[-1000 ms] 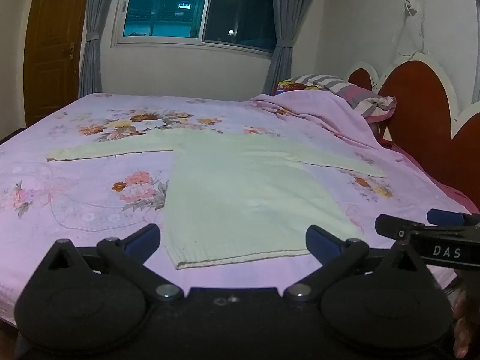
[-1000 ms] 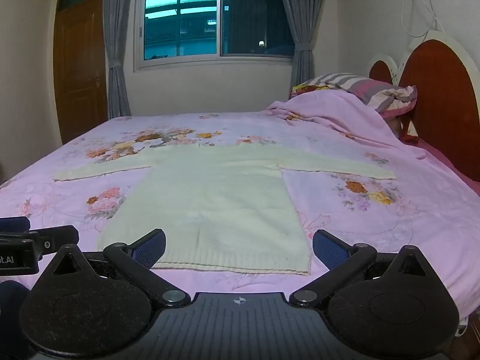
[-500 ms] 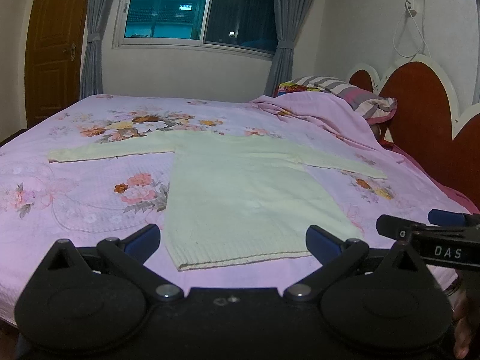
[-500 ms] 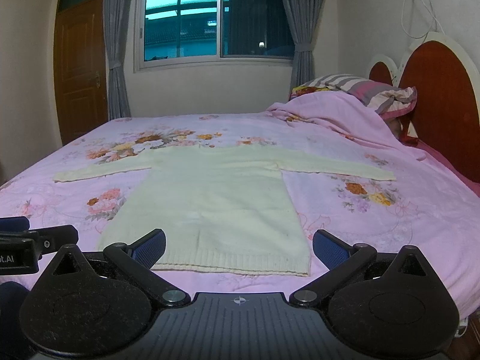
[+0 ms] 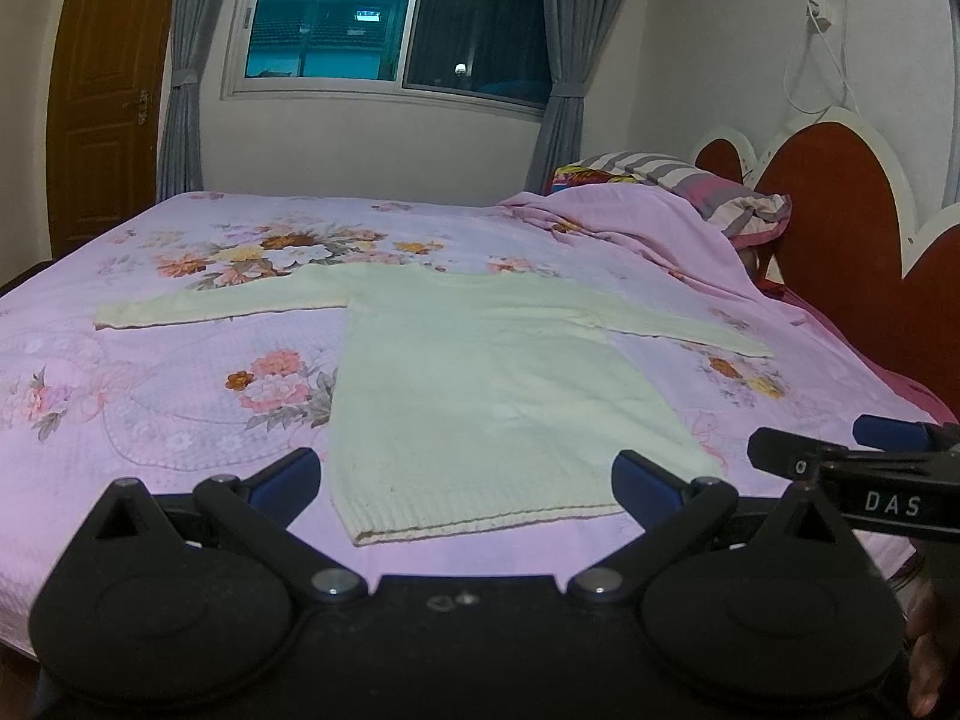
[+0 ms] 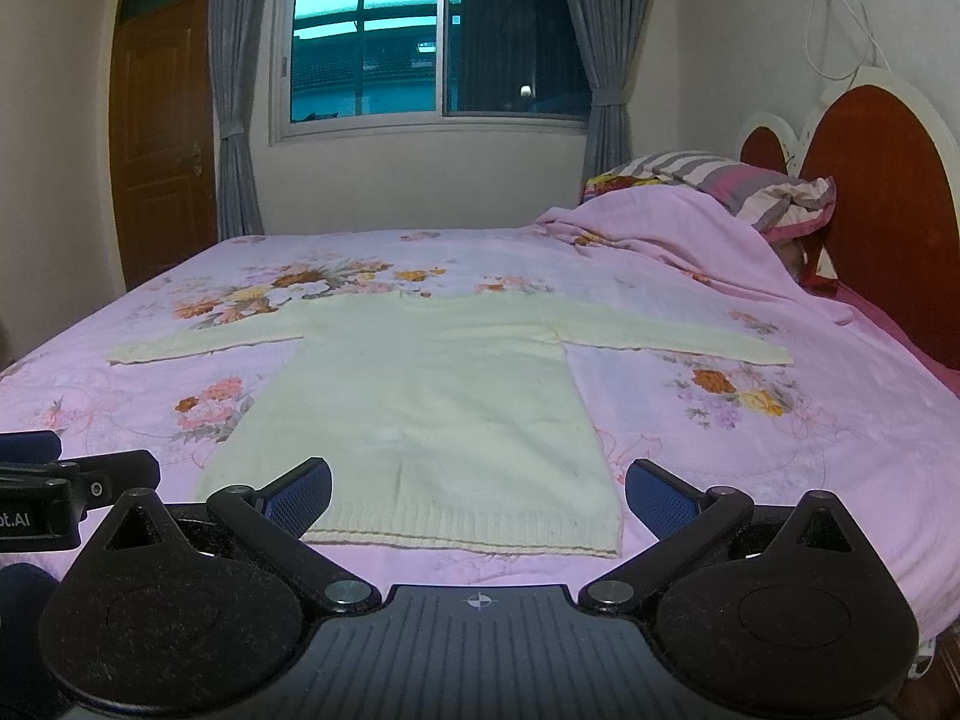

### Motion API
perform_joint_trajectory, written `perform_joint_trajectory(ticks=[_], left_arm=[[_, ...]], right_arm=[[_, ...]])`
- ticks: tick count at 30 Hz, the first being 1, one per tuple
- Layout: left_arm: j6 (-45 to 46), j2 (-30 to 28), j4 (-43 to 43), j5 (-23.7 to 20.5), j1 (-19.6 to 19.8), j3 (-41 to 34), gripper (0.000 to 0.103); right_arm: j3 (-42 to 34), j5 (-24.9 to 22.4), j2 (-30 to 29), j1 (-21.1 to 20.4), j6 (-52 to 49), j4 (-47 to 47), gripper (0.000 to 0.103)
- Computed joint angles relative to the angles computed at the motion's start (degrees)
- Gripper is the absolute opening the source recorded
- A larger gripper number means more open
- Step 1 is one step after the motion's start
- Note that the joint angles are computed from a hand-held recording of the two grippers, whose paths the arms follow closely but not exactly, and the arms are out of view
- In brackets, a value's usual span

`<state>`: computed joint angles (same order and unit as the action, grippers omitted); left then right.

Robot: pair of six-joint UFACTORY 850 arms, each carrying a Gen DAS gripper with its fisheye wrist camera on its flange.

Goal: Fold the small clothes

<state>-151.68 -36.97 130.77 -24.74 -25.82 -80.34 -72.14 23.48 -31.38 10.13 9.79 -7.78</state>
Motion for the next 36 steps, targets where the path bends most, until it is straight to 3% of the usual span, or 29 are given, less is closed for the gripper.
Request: perform_joint_trajectory(ticks=[36], left_arm=[[0.39,0.19,-0.16,-0.27,-0.22,0.38,0.103]], right_arm=[[-0.21,-0.24,0.08,0.06,0.79,-0.67,0.103]])
